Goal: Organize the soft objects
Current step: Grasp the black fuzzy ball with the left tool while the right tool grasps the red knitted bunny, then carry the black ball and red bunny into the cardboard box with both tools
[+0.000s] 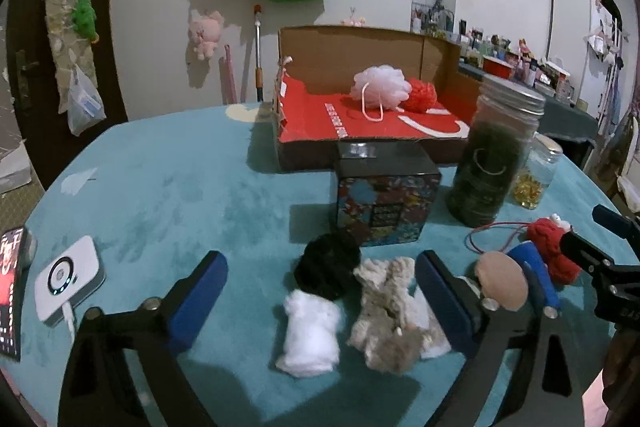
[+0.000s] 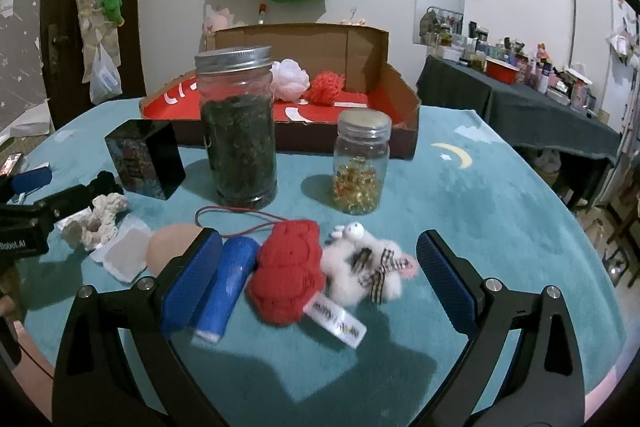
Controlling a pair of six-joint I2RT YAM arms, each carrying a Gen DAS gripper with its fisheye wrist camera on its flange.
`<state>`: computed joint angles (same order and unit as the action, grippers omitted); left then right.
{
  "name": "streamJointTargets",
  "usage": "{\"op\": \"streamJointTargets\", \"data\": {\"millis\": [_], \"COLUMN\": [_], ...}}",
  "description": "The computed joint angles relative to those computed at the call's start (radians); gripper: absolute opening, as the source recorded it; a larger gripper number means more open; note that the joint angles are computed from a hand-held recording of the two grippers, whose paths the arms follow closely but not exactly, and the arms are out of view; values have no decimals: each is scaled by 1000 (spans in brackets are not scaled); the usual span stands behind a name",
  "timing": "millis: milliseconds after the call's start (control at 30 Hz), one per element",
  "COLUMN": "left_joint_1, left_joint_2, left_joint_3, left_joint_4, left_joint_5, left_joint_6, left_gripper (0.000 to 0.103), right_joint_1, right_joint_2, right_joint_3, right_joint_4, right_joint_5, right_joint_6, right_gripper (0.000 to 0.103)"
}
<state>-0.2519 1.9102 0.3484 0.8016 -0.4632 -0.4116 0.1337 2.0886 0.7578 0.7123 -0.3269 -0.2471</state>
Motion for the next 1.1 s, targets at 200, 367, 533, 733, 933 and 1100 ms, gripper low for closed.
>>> {"op": "streamJointTargets", "data": {"millis": [200, 367, 533, 733, 933, 1100], "left_joint_1": [89, 145, 129, 80, -1, -66], "left_joint_2": [20, 73, 50, -13, -88, -79], "left_joint_3": [64, 126, 82, 39, 10, 45], "left_joint_4": [-74, -138, -82, -64, -65, -78], "left_joint_5": [128, 252, 217, 135, 114, 164], "left_joint_6": [55, 104, 77, 66, 40, 28], "left_gripper": [76, 33, 31, 31, 31, 31], "right_joint_1": [13, 3, -7, -23, -47, -60], "right_joint_2": [23, 59, 56, 20, 6, 8], "right_joint_3": [85, 158, 154, 110, 122, 139], "right_joint_4": [-147, -279, -291, -244, -249, -271], "right_joint_5": [-9, -57, -113, -149, -203, -242], "right_joint_6": [-38, -50, -67, -75, -51, -48], "right_gripper": [74, 40, 33, 33, 33, 33]}}
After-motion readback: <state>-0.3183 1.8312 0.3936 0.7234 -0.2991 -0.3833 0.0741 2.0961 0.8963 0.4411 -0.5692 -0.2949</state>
